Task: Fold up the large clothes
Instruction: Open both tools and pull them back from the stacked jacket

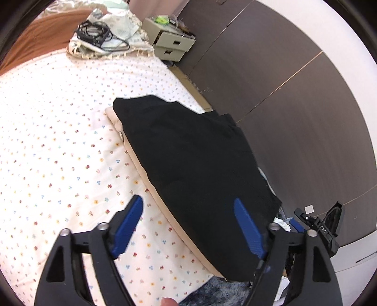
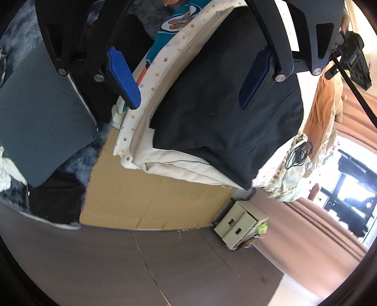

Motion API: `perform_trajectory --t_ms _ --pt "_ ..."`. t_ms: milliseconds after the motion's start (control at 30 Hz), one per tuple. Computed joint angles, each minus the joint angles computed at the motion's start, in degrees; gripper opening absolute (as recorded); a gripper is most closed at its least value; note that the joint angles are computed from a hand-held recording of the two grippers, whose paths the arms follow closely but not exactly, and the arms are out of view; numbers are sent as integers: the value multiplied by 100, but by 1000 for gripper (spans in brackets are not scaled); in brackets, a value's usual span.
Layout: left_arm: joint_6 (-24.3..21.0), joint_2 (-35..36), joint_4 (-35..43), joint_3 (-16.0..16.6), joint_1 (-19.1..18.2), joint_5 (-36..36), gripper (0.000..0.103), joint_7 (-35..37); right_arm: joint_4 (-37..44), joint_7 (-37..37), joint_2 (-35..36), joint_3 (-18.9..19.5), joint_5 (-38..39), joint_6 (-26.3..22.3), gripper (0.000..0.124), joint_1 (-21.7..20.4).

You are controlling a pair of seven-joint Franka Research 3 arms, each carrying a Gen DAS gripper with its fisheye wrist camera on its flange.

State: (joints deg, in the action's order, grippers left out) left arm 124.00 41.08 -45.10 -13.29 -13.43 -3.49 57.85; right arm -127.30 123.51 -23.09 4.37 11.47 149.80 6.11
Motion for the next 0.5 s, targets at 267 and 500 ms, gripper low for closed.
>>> perform_trajectory --t_ms 267,500 --pt "972 -1598 -2030 -67 182 47 103 339 -282 482 -712 443 -503 66 103 -138" --pt "1391 -2819 -3395 -23 289 70 103 487 -542 855 -1303 829 -775 -24 103 -172"
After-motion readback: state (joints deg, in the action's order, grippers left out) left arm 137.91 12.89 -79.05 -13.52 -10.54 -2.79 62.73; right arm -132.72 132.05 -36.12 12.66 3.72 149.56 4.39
